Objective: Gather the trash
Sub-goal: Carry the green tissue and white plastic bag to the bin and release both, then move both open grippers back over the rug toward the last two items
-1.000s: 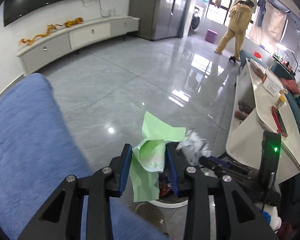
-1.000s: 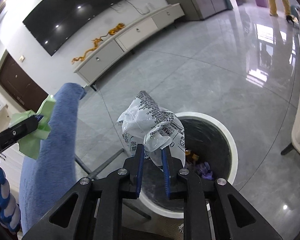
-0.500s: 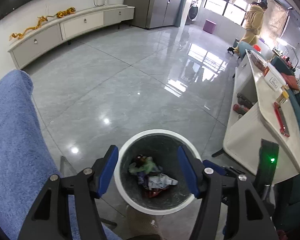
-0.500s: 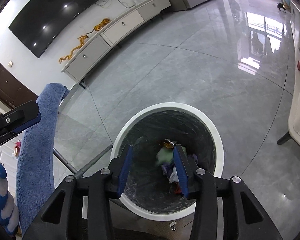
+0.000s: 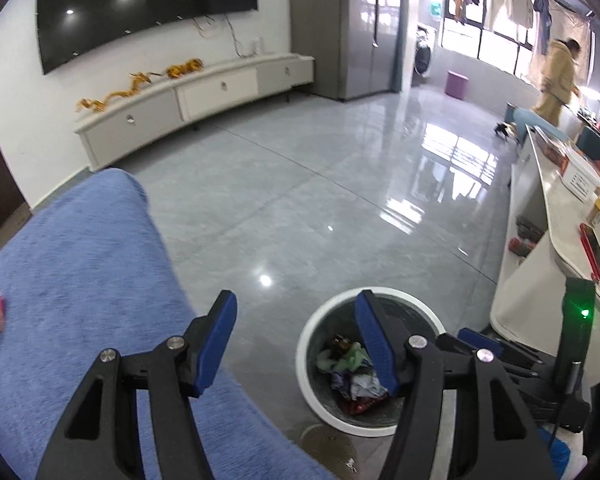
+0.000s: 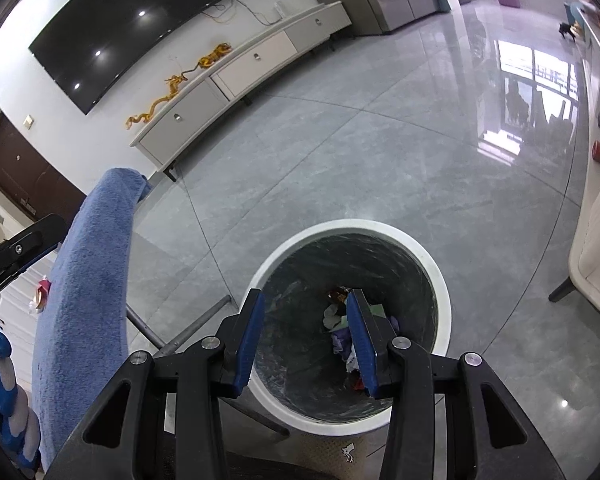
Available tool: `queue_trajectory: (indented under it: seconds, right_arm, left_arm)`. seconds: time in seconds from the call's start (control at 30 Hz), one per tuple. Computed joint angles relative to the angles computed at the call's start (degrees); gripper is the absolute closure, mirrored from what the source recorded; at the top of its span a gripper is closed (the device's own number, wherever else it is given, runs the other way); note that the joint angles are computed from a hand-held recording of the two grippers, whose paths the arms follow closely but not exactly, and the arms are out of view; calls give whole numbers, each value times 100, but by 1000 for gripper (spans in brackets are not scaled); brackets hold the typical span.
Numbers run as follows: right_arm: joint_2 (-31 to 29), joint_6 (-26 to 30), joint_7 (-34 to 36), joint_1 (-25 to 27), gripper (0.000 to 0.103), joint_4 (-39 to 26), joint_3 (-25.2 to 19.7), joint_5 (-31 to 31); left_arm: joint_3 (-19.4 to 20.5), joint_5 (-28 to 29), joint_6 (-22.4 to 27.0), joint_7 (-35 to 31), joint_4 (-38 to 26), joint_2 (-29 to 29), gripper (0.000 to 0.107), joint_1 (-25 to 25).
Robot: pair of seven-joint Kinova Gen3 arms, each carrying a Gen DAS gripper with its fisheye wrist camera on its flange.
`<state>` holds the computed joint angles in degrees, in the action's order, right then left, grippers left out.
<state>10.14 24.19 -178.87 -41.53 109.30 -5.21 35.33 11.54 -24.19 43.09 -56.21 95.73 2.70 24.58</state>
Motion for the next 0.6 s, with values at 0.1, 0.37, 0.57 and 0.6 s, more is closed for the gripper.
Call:
queue_trajectory:
  seconds: [0.1, 0.37, 0.57, 0.6]
  right_arm:
    - [-44, 230, -23, -107, 61, -154, -47, 142]
    - [-96, 766, -68, -323, 57, -608, -325, 551]
    - [-71, 1165, 20, -572, 56, -1022, -509, 809]
    - [-72, 1218, 54, -602, 56, -1079, -533, 836]
  left_arm:
    - [16, -331, 11, 353, 173, -222, 44, 5]
    - [285, -758, 12, 882, 711, -952, 34, -473]
    - [688, -1145, 102, 1330, 1074, -1579, 34, -1093]
    - [750, -1169, 104, 1362, 1122, -1668, 34, -1193]
